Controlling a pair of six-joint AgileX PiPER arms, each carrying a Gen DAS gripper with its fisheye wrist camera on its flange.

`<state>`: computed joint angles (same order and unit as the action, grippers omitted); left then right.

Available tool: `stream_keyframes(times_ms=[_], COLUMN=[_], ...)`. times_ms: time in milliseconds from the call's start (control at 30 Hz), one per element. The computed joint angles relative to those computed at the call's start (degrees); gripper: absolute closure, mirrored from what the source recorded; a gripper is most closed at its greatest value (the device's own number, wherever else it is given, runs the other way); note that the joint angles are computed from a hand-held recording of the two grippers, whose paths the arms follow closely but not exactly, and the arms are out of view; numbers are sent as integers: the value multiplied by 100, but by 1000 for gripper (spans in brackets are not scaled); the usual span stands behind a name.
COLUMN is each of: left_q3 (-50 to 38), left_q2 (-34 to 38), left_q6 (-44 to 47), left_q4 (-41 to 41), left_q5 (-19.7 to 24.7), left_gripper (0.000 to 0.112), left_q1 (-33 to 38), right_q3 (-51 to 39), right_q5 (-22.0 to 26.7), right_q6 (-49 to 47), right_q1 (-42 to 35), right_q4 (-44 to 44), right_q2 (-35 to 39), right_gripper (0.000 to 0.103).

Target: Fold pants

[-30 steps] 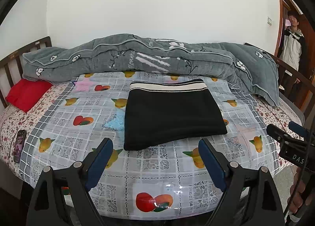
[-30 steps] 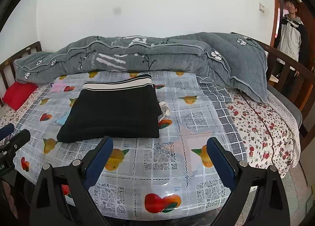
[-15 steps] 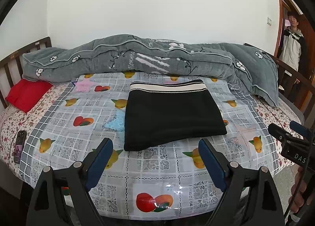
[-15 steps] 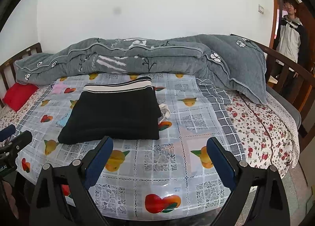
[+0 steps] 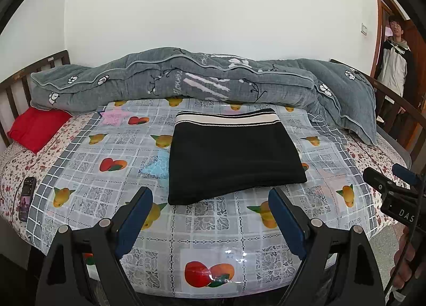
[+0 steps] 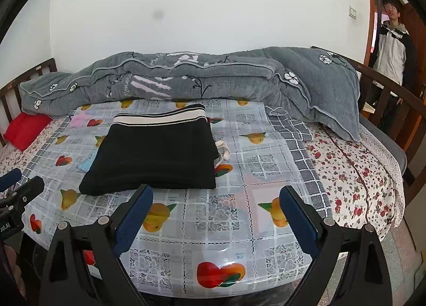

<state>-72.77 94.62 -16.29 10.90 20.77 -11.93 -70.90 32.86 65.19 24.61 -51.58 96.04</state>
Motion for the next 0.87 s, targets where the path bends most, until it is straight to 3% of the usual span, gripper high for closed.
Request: stream_keyframes(times_ms=[867], left_q3=[-64], left_q2=[37], left_q6=[44], left_q4=[-39], left_q5=[4], left_gripper=[24], left_q1=[43], right_q3=[-205], right_q5=[219], right_q6=[126], right_q1=[196], right_q4=[-79], right_q2=[109], right_gripper=[9])
